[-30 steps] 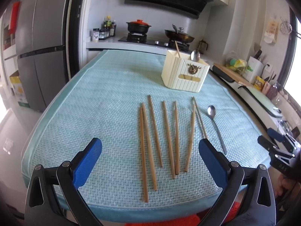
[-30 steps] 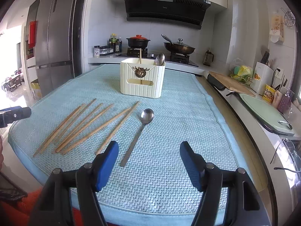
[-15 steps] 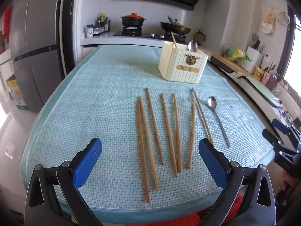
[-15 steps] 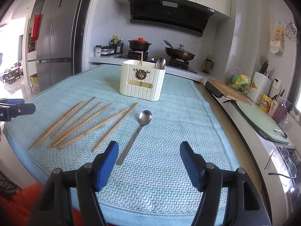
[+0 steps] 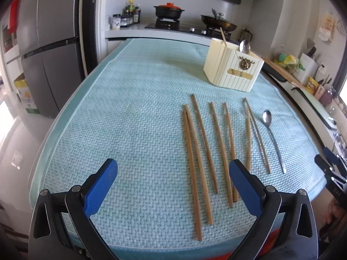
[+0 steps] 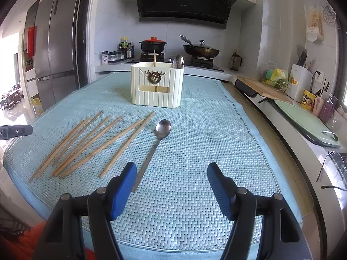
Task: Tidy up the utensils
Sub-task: 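Withdraw both tools from the holder and move them back over the remaining utensils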
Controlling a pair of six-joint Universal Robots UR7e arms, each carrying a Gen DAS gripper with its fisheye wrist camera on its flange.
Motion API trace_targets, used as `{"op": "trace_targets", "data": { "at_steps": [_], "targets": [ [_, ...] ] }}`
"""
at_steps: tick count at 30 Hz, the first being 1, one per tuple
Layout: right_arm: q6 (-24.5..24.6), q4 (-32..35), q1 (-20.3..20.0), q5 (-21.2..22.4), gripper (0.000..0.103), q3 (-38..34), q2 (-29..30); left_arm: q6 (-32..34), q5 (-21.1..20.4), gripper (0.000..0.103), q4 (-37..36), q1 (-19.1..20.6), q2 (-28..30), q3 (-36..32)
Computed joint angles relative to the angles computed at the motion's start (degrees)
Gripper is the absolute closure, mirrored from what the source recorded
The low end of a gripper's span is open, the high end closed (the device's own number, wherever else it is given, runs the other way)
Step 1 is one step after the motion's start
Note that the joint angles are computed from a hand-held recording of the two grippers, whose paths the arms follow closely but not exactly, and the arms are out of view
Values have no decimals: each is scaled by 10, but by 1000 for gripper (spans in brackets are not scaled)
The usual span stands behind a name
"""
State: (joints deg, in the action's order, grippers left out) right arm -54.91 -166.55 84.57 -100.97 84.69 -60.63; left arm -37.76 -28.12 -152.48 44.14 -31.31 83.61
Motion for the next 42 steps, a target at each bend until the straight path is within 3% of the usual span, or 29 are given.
{"op": "trace_targets", "data": {
  "at_steps": [8,30,35,42],
  "targets": [
    [4,19,1,-16,34,-9,4,6,3,1,101,25,23,-56],
    [5,40,5,-17,34,-22,10,-8,-9,1,218,67,61,-147],
    [39,94,1,-7,34,-67,32,2,-23,1,224,76,69,-174],
    [107,238,10,-59,34,-199,113,20,-53,1,255,84,74,-204]
  ]
}}
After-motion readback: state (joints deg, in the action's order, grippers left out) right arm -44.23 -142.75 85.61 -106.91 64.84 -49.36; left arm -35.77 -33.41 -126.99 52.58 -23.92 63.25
